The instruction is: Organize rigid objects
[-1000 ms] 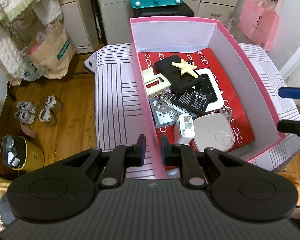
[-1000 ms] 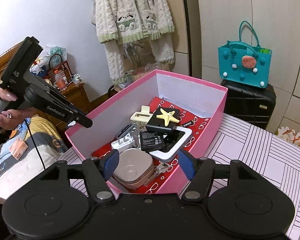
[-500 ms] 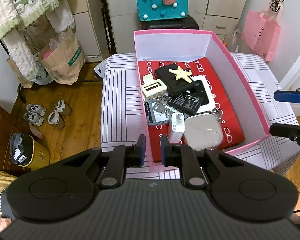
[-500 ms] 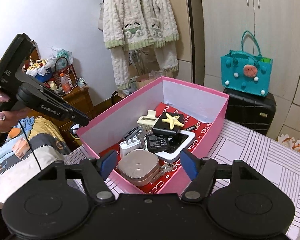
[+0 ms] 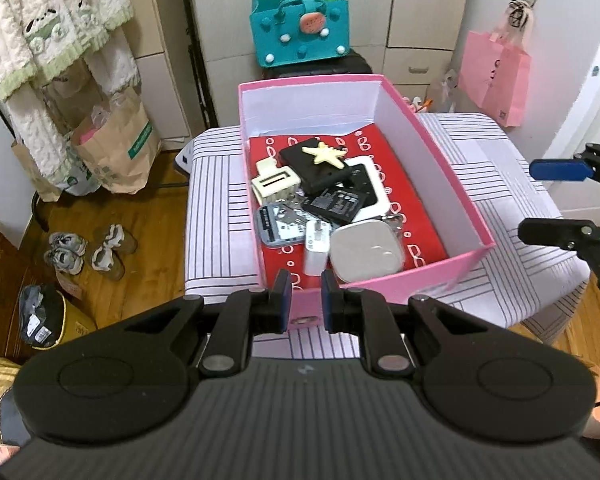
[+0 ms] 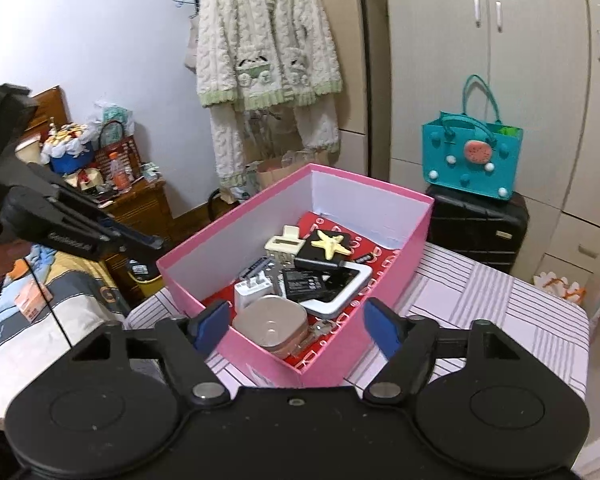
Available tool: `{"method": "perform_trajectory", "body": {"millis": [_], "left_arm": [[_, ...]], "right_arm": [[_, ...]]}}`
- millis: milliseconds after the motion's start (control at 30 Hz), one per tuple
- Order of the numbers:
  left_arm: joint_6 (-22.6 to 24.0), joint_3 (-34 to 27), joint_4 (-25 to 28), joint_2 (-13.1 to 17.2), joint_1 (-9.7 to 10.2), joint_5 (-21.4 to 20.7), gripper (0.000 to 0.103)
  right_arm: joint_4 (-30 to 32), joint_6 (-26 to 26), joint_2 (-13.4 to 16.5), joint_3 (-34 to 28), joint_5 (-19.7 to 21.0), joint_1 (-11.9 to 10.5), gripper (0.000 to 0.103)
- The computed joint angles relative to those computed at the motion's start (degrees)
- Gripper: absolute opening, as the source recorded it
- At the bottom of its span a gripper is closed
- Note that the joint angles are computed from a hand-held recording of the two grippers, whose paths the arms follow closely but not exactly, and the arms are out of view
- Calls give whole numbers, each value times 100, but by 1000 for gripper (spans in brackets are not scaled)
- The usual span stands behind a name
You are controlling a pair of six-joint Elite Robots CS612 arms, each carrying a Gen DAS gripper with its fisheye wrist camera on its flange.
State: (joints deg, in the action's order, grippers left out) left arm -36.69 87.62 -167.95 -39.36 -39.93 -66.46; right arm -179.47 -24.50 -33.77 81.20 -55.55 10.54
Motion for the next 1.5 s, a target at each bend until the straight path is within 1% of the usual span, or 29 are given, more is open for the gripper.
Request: {"method": "perform_trajectory", "body": {"millis": [33,67,133,200,233,267,300,333,367,433,467,500,667,767,800,867,933,967,1033,1067,1133,1200,1267,1333,1400,1500], "left_arm": [[14,20,-69,-1,-16,13,14],[61,69,-206,-5,-45,52,15],[98,127,-387,-8,-83,124,16],[111,154,-494,-6,-110,138,17],[133,162,-537,-5,-120,110,19],[153,165,-556,-3,-128,84,22],[171,173,-579,-2,-142,77,26],[182,168,-597,6,-154,91,30],[200,165,-623,17,-172,119,32],[200,154,-663,40,-199,160,35],[180,155,-685,48,-212,163,37],[154,160,-716,56,-221,164,41],[-68,201,-827,106,-293,333,47],[-265,215,-859,134,-322,366,55],[-324,217,-883,144,-331,365,59],[-419,219,-910,166,-353,376,63],[-508,224,-936,185,-387,460,72],[-542,226,-963,195,-408,513,74],[-584,225,-999,209,-435,555,86],[-602,228,-1033,215,-444,556,89],[-677,236,-1046,215,-468,570,97],[-728,219,-946,218,-511,702,99],[-792,169,-714,228,-584,1004,99],[-890,147,-623,245,-623,1117,99],[-954,137,-617,261,-656,1142,99],[-1044,84,-404,282,-724,1304,99]], "right_arm": [[-37,39,-20,41,-89,7,93],[-55,74,-46,87,-213,19,95],[-151,235,-110,191,-594,67,99],[-203,470,-187,283,-1198,151,99],[-130,465,-234,314,-1533,201,99],[-81,358,-274,348,-1752,232,99],[-126,243,-293,387,-1819,235,99],[-266,134,-305,444,-1821,225,99],[-435,95,-312,502,-1853,217,99],[-784,138,-333,639,-1854,189,99],[-983,197,-336,709,-1811,169,99],[-1157,287,-335,768,-1793,156,99],[-1729,874,-338,979,-1789,127,99],[-1836,1342,-340,1046,-1805,110,99],[-1770,1507,-356,1065,-1782,94,99],[-1668,1728,-364,1076,-1818,90,99],[-1660,1831,-359,1092,-2036,127,99],[-1697,1843,-360,1120,-2109,138,99],[-1739,1859,-368,1171,-2203,151,99],[-1792,1878,-375,1207,-2255,155,99],[-1940,1943,-386,1267,-2372,170,99],[-2060,1984,-401,1321,-2456,174,99],[-2132,2014,-421,1372,-2469,172,99],[-2143,2079,-441,1403,-2403,154,99],[-2182,2137,-446,1436,-2362,144,99],[-2228,2146,-450,1484,-2407,153,99]]}}
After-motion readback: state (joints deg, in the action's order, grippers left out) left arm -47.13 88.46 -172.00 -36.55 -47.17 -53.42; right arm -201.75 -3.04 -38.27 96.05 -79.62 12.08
